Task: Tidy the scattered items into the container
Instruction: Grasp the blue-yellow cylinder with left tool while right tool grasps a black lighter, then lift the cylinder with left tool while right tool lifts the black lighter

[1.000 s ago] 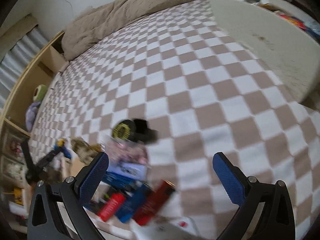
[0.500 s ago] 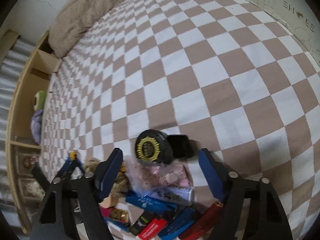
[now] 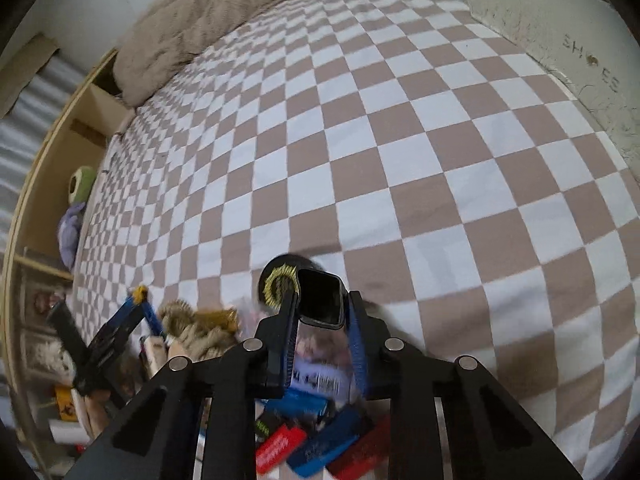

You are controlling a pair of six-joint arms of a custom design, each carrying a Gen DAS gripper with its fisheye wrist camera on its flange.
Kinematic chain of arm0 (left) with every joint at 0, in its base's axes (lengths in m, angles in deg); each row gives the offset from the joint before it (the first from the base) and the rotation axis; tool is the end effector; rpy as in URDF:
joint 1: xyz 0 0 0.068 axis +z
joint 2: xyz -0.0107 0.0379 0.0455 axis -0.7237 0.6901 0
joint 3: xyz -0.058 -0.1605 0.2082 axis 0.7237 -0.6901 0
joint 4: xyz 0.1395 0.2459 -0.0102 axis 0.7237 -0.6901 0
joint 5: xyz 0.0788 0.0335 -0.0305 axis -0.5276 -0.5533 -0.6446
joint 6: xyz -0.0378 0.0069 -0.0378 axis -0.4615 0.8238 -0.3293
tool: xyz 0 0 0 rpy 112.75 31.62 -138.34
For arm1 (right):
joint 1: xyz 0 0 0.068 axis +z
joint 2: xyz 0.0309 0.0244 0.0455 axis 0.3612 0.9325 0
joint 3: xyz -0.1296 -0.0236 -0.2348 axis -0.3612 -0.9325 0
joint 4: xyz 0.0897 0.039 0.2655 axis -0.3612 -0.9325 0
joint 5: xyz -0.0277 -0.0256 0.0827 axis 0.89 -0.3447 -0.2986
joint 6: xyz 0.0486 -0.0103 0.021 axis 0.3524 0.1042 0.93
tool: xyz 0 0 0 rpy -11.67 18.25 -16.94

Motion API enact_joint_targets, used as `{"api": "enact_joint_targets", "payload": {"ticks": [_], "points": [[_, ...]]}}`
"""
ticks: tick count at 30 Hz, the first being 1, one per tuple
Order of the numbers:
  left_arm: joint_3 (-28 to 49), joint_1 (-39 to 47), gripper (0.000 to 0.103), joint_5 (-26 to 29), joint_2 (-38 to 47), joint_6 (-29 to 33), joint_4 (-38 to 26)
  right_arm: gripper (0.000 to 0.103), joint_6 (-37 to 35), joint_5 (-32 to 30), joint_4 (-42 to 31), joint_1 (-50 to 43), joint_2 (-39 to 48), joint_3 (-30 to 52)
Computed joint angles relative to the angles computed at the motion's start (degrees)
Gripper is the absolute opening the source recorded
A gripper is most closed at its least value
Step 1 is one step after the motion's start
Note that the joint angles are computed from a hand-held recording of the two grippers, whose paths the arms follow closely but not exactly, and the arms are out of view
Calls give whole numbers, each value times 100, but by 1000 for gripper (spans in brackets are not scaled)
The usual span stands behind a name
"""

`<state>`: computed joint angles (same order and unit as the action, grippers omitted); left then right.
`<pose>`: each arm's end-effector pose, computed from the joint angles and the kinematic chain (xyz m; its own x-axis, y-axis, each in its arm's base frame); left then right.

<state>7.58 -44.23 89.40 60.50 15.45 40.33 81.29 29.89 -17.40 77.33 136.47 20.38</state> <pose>0.3310 -0.0027 0.0328 -0.7370 0.3529 -0.5764 0.5174 0.8433 -0.1453 0.1201 0.1604 0.0875 -0.7523 0.5905 -0.2924 0.4277 0.7752 0.4649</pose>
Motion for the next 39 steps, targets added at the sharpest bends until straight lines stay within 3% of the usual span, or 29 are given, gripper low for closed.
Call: {"api": "enact_joint_targets", "payload": {"ticks": [10,15,19,28,39], "points": [[360,9,97,-76,222,-292,-332,25,1017,771,-307,1362,-377,12],[442,-169,97,-399,287,-639,-238,25,1338,946,-267,1773,-276,94],[486,-346,82,-765,381,-927,72,25,1416,1048,-193,1950,-149,203],[756,63,82,11,371,-1086,-371,25,1485,1258,-159,2220,23,469],[-135,506,82,427,-875,-1200,-343,25,2584,2159,-1484,3260,-346,814]]}}
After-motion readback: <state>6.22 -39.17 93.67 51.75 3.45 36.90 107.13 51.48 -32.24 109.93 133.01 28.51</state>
